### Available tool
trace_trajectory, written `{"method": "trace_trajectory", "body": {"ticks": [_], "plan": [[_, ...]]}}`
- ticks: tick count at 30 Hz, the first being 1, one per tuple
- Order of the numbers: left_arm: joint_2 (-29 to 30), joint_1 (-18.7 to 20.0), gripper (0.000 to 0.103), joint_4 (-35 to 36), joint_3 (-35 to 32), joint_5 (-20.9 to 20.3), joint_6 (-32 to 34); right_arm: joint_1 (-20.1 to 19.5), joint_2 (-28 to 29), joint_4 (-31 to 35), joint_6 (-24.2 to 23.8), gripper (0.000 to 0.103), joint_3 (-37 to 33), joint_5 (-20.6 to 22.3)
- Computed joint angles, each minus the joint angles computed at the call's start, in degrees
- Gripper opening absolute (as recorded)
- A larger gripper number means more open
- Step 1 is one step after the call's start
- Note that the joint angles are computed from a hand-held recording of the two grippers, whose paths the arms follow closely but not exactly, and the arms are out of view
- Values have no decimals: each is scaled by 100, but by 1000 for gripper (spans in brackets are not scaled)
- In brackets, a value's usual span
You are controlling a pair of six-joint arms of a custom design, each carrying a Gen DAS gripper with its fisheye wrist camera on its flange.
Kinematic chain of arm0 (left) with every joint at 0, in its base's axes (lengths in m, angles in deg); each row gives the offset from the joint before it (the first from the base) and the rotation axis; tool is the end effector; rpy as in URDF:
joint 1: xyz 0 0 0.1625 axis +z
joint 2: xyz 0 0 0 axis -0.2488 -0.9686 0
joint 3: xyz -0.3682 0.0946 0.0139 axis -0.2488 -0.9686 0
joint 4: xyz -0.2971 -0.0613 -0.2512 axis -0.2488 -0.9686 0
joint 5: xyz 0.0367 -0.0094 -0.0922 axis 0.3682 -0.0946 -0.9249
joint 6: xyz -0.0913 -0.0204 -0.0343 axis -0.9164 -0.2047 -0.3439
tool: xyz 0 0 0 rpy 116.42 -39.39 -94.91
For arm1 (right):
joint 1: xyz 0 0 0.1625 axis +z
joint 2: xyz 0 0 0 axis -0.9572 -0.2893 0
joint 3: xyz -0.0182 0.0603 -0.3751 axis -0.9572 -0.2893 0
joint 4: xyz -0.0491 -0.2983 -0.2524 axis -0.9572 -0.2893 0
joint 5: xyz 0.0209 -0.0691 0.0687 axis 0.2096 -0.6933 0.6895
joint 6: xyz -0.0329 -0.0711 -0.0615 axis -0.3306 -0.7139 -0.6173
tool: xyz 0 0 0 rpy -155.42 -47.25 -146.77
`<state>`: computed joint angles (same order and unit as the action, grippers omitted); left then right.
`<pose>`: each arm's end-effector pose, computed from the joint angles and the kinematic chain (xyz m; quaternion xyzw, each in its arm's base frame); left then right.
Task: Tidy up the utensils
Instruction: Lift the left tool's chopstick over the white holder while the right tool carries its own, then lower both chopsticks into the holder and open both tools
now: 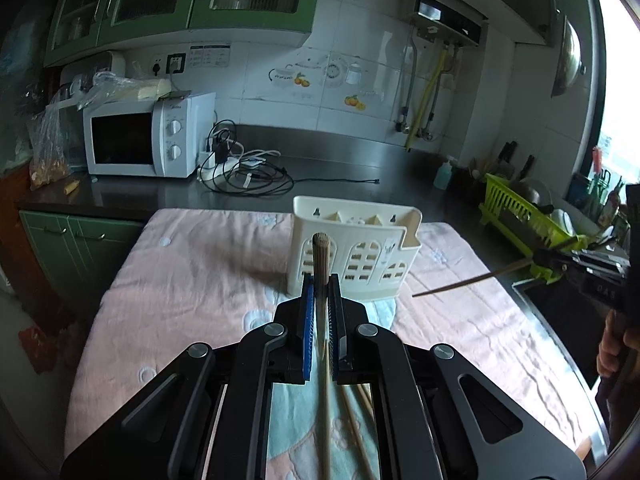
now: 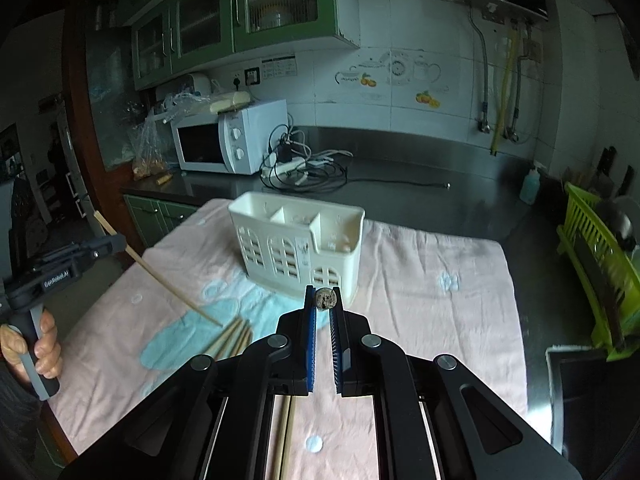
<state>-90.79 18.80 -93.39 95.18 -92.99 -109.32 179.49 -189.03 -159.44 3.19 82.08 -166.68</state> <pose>-0.2884 -0.2438 0.1883 0.1685 0.8299 -0.4702 0.2487 0.1926 -0.2946 0.3354 0.3607 -0.8476 0.3280 0.2097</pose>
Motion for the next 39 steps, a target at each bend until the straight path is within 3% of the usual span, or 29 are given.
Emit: {"method": "trace_trajectory", "body": {"ticks": [7, 12, 17, 23, 39], "plan": [[194, 193, 5, -706, -446, 188, 1067, 383, 438, 703, 65, 7, -859, -149], [527, 318, 5, -1256, -1018, 602, 2067, 589, 770, 1082, 150, 7, -1504, -237], [1118, 620, 5, -2437, -1589, 1062, 3319, 652, 1271, 1183, 160, 7, -1996, -409], [1831, 1101, 5, -3929, -2091, 1072, 4665, 558, 1742, 1204, 114, 7, -2281, -546], [2387, 2275, 6, -3185, -2672, 334, 4131, 407, 2528, 1234, 108, 7, -2591, -756]]}}
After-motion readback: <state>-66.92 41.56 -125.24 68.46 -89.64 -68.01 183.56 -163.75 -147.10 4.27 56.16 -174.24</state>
